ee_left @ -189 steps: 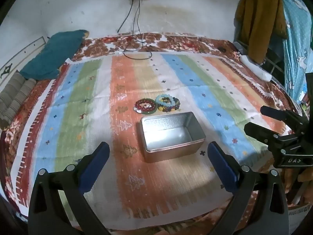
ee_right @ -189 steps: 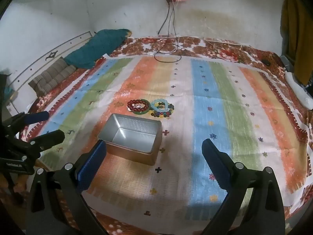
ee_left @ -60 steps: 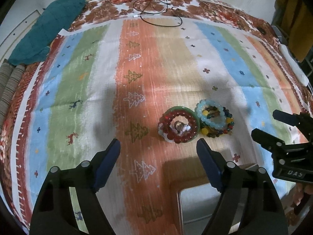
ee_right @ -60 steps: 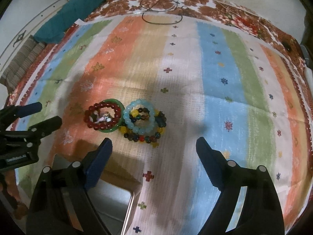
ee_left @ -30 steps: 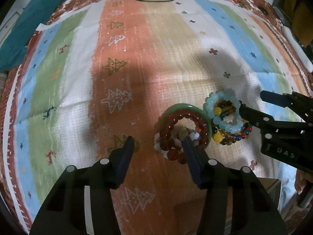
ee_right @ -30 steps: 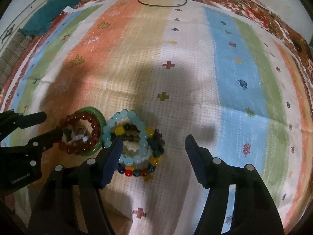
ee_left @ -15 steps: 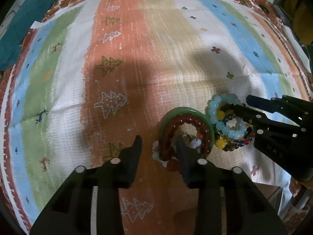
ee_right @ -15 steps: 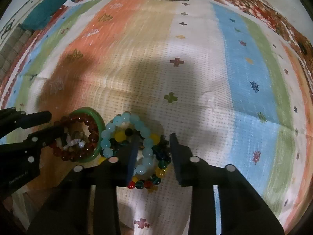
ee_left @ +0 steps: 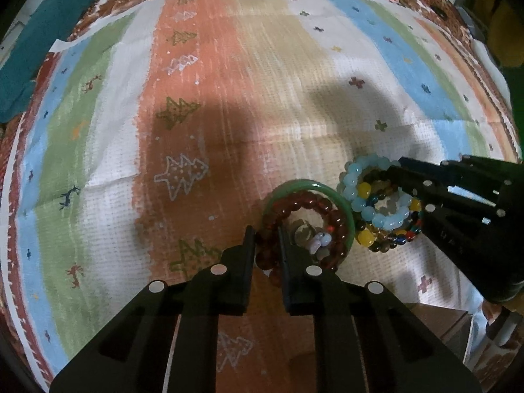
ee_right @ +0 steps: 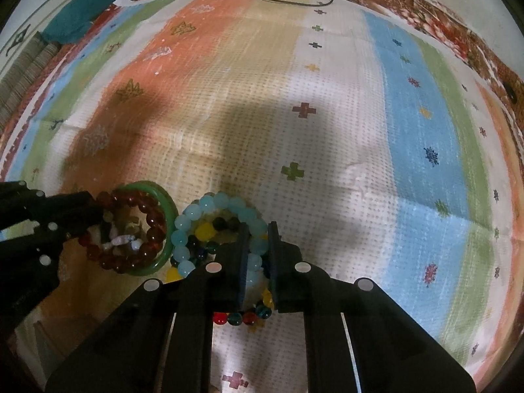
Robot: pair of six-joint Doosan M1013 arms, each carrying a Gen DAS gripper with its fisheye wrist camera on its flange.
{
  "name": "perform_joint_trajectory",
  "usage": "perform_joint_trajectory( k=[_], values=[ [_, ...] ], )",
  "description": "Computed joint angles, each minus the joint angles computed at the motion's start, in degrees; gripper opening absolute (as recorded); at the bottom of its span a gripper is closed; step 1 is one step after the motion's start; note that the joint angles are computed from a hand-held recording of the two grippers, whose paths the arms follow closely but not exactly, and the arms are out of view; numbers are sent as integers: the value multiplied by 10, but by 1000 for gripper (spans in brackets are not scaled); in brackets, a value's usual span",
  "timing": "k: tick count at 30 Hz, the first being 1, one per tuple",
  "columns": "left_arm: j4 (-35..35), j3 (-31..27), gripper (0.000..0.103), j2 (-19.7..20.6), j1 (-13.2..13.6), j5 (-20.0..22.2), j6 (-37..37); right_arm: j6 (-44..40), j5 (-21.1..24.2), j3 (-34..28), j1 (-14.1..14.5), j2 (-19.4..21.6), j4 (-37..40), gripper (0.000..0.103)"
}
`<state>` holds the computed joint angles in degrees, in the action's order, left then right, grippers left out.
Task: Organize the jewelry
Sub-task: 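Lift the red bracelet with the left gripper while the right gripper carries the light blue bracelet toward the tin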
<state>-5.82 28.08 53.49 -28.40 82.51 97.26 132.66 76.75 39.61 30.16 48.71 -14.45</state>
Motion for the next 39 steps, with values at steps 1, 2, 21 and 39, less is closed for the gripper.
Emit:
perform_joint_trajectory(
  k=[1, 2, 21, 39],
  values=[
    [-3, 4, 13, -4, 1, -3, 1, 1, -2, 2, 1, -2, -2, 12],
    [-6, 5, 13, -6, 2, -5, 1, 3, -4, 6, 1, -4, -2, 12],
    [-24, 71, 13, -64, -3, -88, -12, 49, -58, 57, 18, -58, -42, 12],
    [-51, 150, 13, -128, 1, -156, 4, 93, -89, 95, 43, -95, -102, 12]
  ],
)
